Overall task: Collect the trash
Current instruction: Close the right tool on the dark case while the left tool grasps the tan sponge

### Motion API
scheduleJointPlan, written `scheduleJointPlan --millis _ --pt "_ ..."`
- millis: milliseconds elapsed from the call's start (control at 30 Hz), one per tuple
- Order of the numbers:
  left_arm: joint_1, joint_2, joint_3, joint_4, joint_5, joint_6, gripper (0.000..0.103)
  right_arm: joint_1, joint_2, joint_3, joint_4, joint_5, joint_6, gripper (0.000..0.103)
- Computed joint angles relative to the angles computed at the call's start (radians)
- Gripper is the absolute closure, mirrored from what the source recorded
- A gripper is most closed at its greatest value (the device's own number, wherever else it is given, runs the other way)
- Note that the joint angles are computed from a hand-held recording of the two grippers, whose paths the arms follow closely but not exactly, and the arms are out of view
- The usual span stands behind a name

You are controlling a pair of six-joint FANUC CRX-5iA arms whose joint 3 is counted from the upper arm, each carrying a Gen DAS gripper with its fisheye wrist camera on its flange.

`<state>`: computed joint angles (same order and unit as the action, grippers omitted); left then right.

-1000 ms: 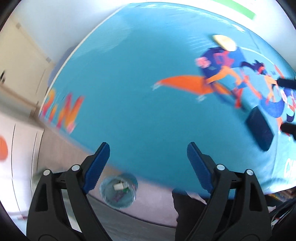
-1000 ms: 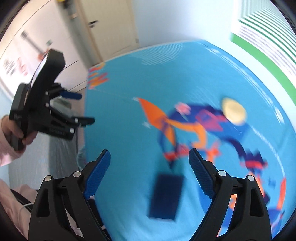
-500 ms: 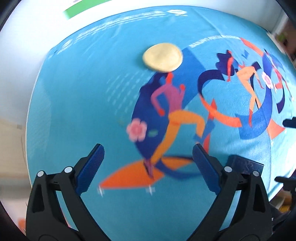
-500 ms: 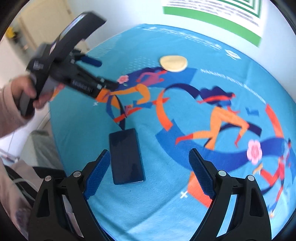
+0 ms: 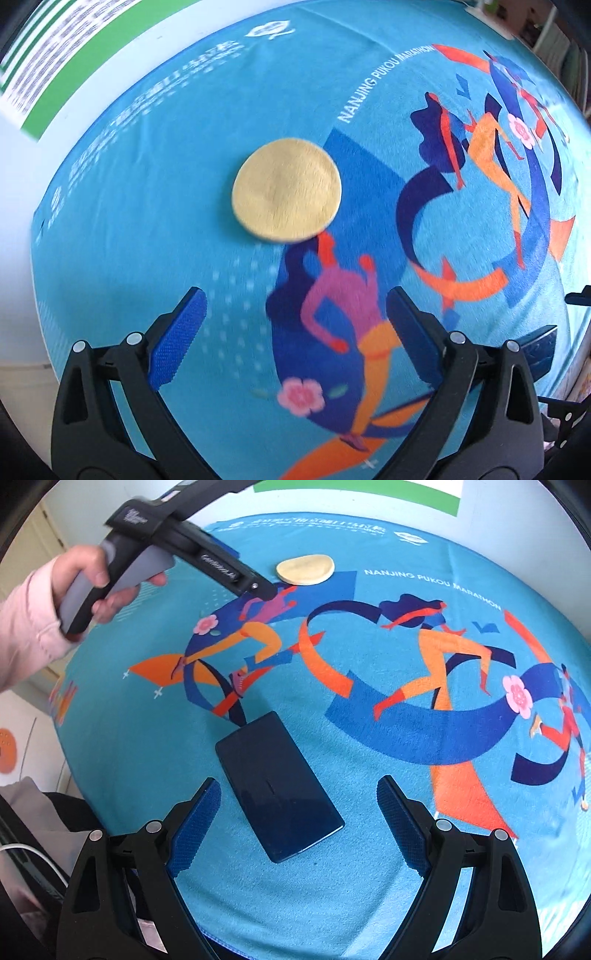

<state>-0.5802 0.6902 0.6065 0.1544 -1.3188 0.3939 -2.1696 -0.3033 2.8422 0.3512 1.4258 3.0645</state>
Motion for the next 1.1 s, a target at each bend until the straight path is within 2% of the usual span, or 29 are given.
scheduleJointPlan --millis 100,367,500,600,633,667,767,800,867,967,1100 --pt "-0.016 0.026 0.026 -0.001 -0.008 -0.023 0.008 -0.012 0.0 0.008 -0.017 -0.002 0.0 0.017" --pt "-0.052 0.141 0.176 -0.015 -0.094 -0.027 0.008 -0.047 0.007 0.061 -0.063 -0.07 0.027 0.017" --pt "-0.063 0.23 0.309 0.0 -0.181 0.001 0.006 -0.062 0.012 0.09 -0.078 -0.128 0.057 0.019" --pt "-0.067 0.275 0.379 0.014 -0.219 0.011 0.008 -0.068 0.004 0.082 -0.08 -0.123 0.102 0.029" --pt "-0.068 0.285 0.393 0.02 -0.223 0.012 0.009 -0.07 0.005 0.084 -0.078 -0.124 0.106 0.036" --pt "-0.068 0.289 0.398 0.026 -0.22 0.012 0.01 -0.073 0.009 0.088 -0.076 -0.126 0.106 0.048" --pt "-0.062 0.286 0.392 0.044 -0.211 0.008 0.023 -0.083 0.038 0.127 -0.082 -0.163 0.093 0.048" --pt "-0.063 0.296 0.41 0.054 -0.217 0.001 0.031 -0.087 0.044 0.133 -0.082 -0.166 0.091 0.048" --pt "-0.07 0.292 0.413 0.05 -0.211 -0.006 0.031 -0.088 0.06 0.148 -0.071 -0.17 0.07 0.049" --pt "-0.075 0.262 0.361 0.044 -0.154 -0.007 0.032 -0.091 0.087 0.17 -0.054 -0.174 0.029 0.049" --pt "-0.069 0.211 0.283 0.071 -0.115 -0.02 0.032 -0.094 0.115 0.18 -0.031 -0.15 0.023 0.049"
